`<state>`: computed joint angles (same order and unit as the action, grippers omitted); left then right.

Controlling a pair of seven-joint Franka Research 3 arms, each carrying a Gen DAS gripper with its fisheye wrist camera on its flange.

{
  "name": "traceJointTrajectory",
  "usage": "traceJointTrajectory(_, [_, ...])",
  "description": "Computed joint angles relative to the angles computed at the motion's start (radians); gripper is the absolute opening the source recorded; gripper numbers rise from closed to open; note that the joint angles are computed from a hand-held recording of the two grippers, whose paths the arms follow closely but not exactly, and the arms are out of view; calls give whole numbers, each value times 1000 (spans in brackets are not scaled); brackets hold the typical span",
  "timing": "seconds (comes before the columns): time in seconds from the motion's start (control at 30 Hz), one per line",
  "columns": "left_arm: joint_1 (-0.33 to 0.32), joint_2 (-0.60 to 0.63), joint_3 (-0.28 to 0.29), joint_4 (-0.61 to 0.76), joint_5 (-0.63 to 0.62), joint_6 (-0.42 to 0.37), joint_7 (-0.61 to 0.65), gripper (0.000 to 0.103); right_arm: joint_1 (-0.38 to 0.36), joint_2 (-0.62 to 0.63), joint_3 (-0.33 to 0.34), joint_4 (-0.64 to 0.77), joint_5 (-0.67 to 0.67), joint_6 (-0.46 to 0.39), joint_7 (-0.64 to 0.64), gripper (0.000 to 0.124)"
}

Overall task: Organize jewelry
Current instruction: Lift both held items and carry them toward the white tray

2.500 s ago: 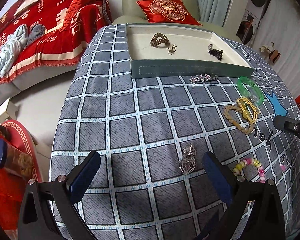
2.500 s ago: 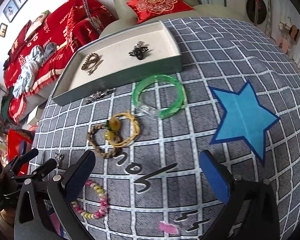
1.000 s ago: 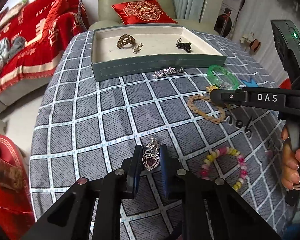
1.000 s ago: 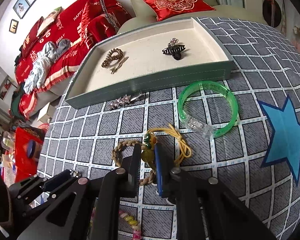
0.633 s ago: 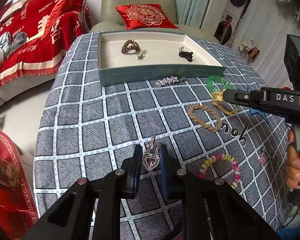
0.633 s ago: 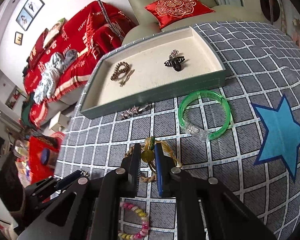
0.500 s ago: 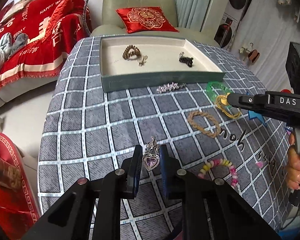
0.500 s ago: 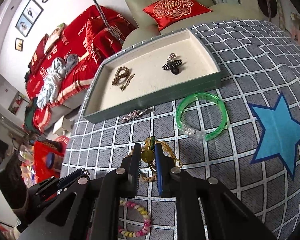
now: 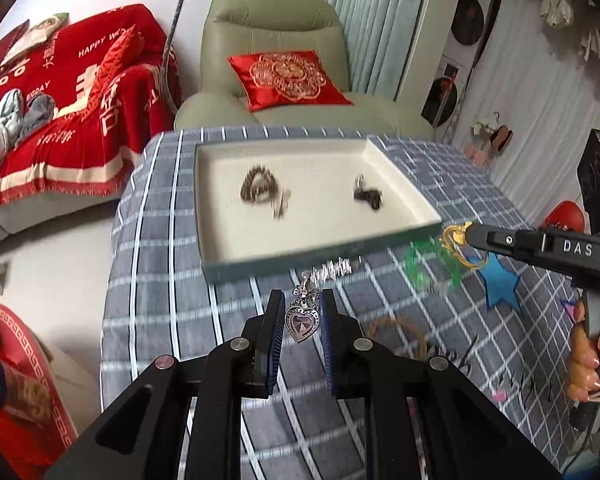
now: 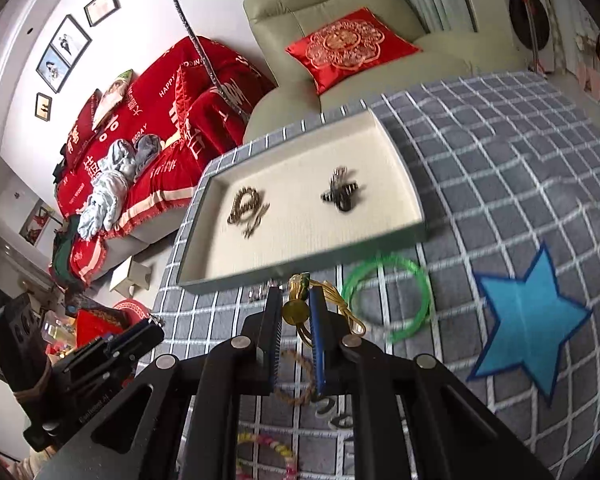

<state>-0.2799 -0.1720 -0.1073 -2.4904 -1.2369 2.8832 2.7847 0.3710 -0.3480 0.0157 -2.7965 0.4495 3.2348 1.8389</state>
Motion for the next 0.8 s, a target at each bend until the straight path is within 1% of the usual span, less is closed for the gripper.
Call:
traceJointTrajectory(0.07, [2, 21, 0, 30, -4, -4, -3, 34, -14, 10, 2, 19, -10, -5, -7, 15])
traceJointTrajectory(0.2, [20, 71, -13, 90, -6, -15, -20, 34, -10, 52, -24, 69, -23, -11, -41, 15])
traceJointTrajectory(0.33, [37, 111, -37, 132, -26, -2, -3, 34, -13, 114, -43, 133, -25, -34, -87, 15])
traceJointTrajectory(0.37, [42, 124, -43, 144, -25, 1, -4, 34, -18, 123, -39, 142, -22, -36, -94, 15])
traceJointTrajectory(0.43, [53, 149, -57, 166, -16, 7, -12, 34, -1, 160, -60, 175, -4, -41, -128, 15])
traceJointTrajectory(0.5, [65, 179, -69, 193, -9, 14, -16, 34, -13, 190, -50, 201, 6, -46, -145, 15])
traceJointTrajectory(0.53, [71, 201, -76, 212, 0, 20, -23, 34, -18, 203, -45, 213, 11, -49, -154, 15])
traceJointTrajectory(0.67, [101, 270, -107, 268, 56, 42, -77, 34, 3, 274, -58, 283, 97, -66, -255, 15])
traceJointTrajectory(0.8, [137, 331, -143, 316, 133, 62, -145, 34, -26, 337, -22, 348, 162, -88, -332, 15])
